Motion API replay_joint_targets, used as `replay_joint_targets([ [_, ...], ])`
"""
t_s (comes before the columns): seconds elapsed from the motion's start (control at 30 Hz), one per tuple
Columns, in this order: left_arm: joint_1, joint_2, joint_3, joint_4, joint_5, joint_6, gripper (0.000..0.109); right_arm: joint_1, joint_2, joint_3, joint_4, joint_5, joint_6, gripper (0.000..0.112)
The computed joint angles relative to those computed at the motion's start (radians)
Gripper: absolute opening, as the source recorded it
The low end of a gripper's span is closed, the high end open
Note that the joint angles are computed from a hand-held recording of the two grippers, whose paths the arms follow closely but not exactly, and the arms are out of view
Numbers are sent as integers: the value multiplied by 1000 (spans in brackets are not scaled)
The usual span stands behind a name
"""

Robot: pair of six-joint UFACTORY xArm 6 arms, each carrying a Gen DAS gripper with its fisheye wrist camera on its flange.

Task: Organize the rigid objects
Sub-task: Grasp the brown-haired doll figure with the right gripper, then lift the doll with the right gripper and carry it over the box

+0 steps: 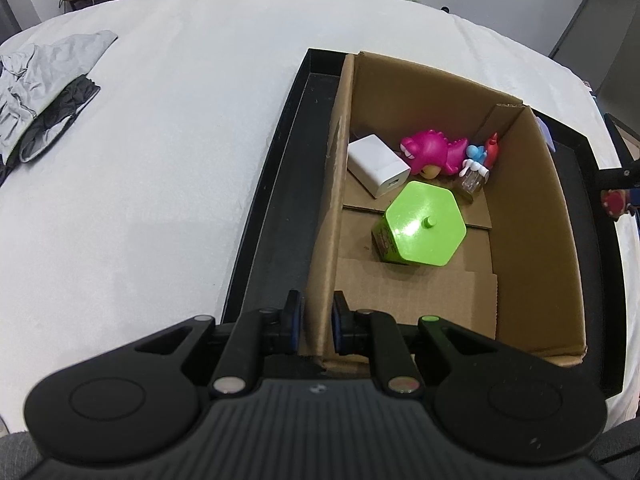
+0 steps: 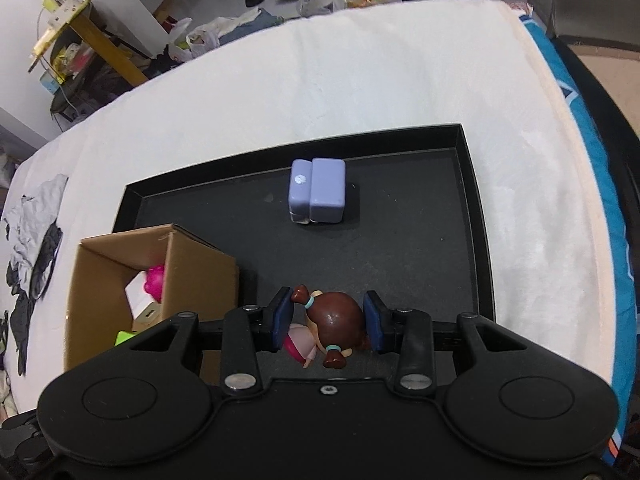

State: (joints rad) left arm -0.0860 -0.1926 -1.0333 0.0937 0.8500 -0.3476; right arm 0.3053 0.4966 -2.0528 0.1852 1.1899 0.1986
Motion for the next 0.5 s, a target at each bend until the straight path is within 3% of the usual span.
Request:
replay_joint_targets([
  [0.5,-7,-44,31,24,-27,-26,14,37,1,-85,6,21,-29,38],
])
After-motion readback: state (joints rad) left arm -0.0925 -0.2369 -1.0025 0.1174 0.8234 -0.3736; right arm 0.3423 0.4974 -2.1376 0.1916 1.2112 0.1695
